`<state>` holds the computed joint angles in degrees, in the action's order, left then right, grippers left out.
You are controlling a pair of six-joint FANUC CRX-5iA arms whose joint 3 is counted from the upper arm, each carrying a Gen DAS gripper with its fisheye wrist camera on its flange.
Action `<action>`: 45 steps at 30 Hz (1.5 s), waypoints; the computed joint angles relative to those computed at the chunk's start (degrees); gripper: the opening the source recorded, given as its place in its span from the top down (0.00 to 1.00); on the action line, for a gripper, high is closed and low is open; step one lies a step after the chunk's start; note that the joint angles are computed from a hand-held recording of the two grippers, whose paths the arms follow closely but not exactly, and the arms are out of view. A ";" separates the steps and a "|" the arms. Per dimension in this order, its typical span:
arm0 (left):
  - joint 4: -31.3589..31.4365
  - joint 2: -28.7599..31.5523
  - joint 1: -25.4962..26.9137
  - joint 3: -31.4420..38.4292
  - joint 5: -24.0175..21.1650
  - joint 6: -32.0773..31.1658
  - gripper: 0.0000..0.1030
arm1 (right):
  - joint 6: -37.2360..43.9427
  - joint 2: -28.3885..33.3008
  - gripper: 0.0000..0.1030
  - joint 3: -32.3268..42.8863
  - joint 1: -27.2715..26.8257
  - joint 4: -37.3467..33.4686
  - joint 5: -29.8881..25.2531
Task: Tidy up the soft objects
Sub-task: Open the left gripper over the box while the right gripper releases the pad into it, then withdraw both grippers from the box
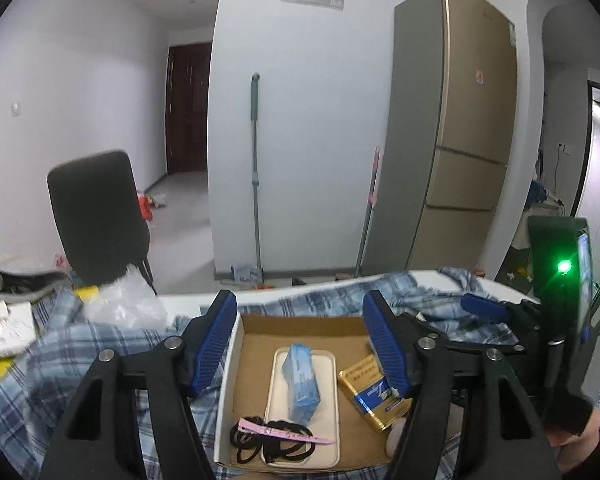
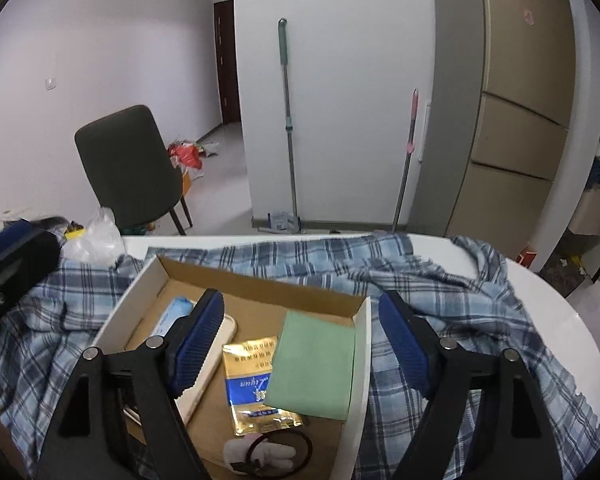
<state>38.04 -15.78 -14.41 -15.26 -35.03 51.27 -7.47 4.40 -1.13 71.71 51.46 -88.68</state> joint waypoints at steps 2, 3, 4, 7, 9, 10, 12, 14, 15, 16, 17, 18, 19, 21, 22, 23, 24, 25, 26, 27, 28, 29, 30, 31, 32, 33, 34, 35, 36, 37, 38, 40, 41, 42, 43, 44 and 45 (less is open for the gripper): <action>1.38 -1.62 0.59 -0.09 0.08 -0.21 0.34 | -0.02 0.24 0.23 1.27 0.74 0.42 -1.10; 2.95 -2.59 1.08 -0.43 -0.33 -0.85 0.34 | -0.11 0.00 0.23 1.47 1.37 0.92 -1.27; 5.37 -4.10 2.20 -1.05 -1.42 -2.32 0.34 | -0.01 -0.12 0.23 1.71 2.13 1.50 -1.75; 9.11 -7.85 4.69 -3.13 -2.45 -4.38 0.34 | 3.67 1.20 0.23 3.71 5.10 4.14 -5.37; 10.85 -11.29 6.61 -5.08 -3.52 -7.26 0.34 | 4.46 1.89 0.23 4.72 7.43 5.46 -7.58; 11.31 -12.91 7.43 -6.00 -3.99 -8.42 0.34 | 3.81 1.74 0.23 4.72 8.78 6.07 -7.88; 12.99 -15.87 9.62 -7.72 -6.23 -10.62 0.34 | 2.69 1.76 0.23 4.84 10.97 6.92 -8.42; 16.08 -17.68 13.26 -8.75 -12.23 -13.16 0.34 | 2.50 2.52 0.23 5.53 12.76 7.62 -9.72; 17.51 -18.87 15.08 -9.66 -14.48 -14.03 0.34 | 2.60 3.09 0.23 6.03 13.53 7.85 -10.41; 18.36 -20.69 17.24 -11.00 -16.18 -14.57 0.34 | 2.69 3.68 0.23 6.58 14.26 8.08 -10.96; 18.72 -21.90 18.51 -11.86 -17.20 -15.17 0.34 | 2.56 4.32 0.23 7.09 15.08 8.36 -11.30; 19.46 -23.31 20.20 -13.06 -18.68 -16.48 0.34 | 2.32 4.65 0.23 7.24 15.73 8.59 -11.33; 19.96 -24.42 21.40 -14.13 -19.62 -17.43 0.34 | 1.96 4.99 0.23 7.32 16.33 8.76 -11.36; 20.89 -26.23 23.39 -16.12 -21.42 -19.18 0.34 | 0.87 5.98 0.23 7.73 17.41 8.69 -11.60; 21.08 -27.08 23.94 -17.14 -21.91 -19.72 0.34 | 0.55 6.32 0.23 7.89 17.72 8.46 -11.55; 21.32 -27.77 24.42 -18.24 -22.15 -20.44 0.34 | 0.24 6.74 0.23 8.03 18.00 8.15 -11.51; 21.59 -28.31 24.65 -19.35 -22.08 -21.04 0.34 | 0.02 7.25 0.23 8.30 18.17 7.83 -11.56; 21.91 -28.51 25.09 -19.86 -22.39 -21.45 0.34 | -0.33 7.63 0.23 8.39 18.37 7.56 -11.62; 22.63 -28.90 25.28 -21.23 -22.28 -22.27 0.34 | -0.72 7.98 0.23 8.36 18.53 7.23 -11.44; 23.71 -29.15 25.67 -22.55 -22.07 -23.50 0.34 | -1.22 8.24 0.23 8.09 18.67 7.09 -11.27; 24.04 -29.29 24.85 -23.53 -20.69 -23.88 0.34 | -1.85 8.42 0.23 7.52 18.82 7.22 -11.28; 24.45 -29.72 24.31 -25.06 -19.11 -24.67 0.34 | -2.49 8.79 0.23 6.87 18.85 7.65 -11.52; 24.46 -29.59 23.70 -25.78 -18.14 -25.11 0.34 | -2.95 9.13 0.23 6.26 18.81 8.04 -11.80; 24.52 -29.37 23.25 -26.24 -17.50 -25.37 0.34 | -3.40 9.39 0.23 5.75 18.78 8.29 -12.06; 24.63 -29.22 23.07 -26.90 -17.20 -25.86 0.34 | -4.29 9.19 0.23 4.68 18.65 8.47 -11.84; 24.61 -29.15 22.65 -27.46 -16.56 -26.54 0.34 | -5.59 8.74 0.23 3.43 18.56 8.51 -11.16; 24.71 -29.33 22.22 -28.01 -15.62 -27.00 0.34 | -6.84 8.07 0.23 2.21 18.64 8.32 -10.35; 24.48 -29.59 21.46 -28.55 -14.30 -27.17 0.34 | -7.55 7.49 0.23 1.31 18.56 7.98 -9.54; 24.22 -29.46 21.21 -28.60 -14.23 -27.31 0.34 | -8.13 7.00 0.23 0.53 18.55 7.49 -9.07; 24.12 -29.48 20.94 -28.63 -14.37 -27.70 0.34 | -8.44 6.86 0.23 0.20 18.56 7.10 -9.25; 24.41 -29.68 20.60 -28.87 -13.85 -28.10 0.34 | -8.63 6.88 0.23 0.04 18.61 6.78 -9.70; 24.95 -29.90 20.37 -29.15 -13.37 -28.50 0.34 | -8.91 6.74 0.23 -0.38 18.69 6.43 -10.47; 25.07 -29.89 20.39 -29.21 -13.39 -28.52 0.34 | -9.51 6.57 0.23 -0.70 18.89 6.27 -10.82; 25.08 -29.80 20.40 -29.22 -13.34 -28.44 0.34 | -10.14 6.29 0.23 -1.03 18.94 6.19 -10.69; 25.16 -29.72 20.45 -29.26 -13.34 -28.24 0.34 | -10.67 5.90 0.23 -1.38 18.98 6.10 -10.34; 25.29 -29.60 20.53 -29.25 -13.40 -28.20 0.34 | -11.04 5.54 0.23 -1.67 18.99 5.94 -9.87; 25.39 -29.45 20.63 -29.21 -13.59 -28.11 0.34 | -11.19 5.45 0.23 -1.74 19.00 5.86 -9.77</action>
<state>63.43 -45.23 6.22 -44.47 -48.62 23.15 -18.66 9.84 -2.87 90.71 57.32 -98.46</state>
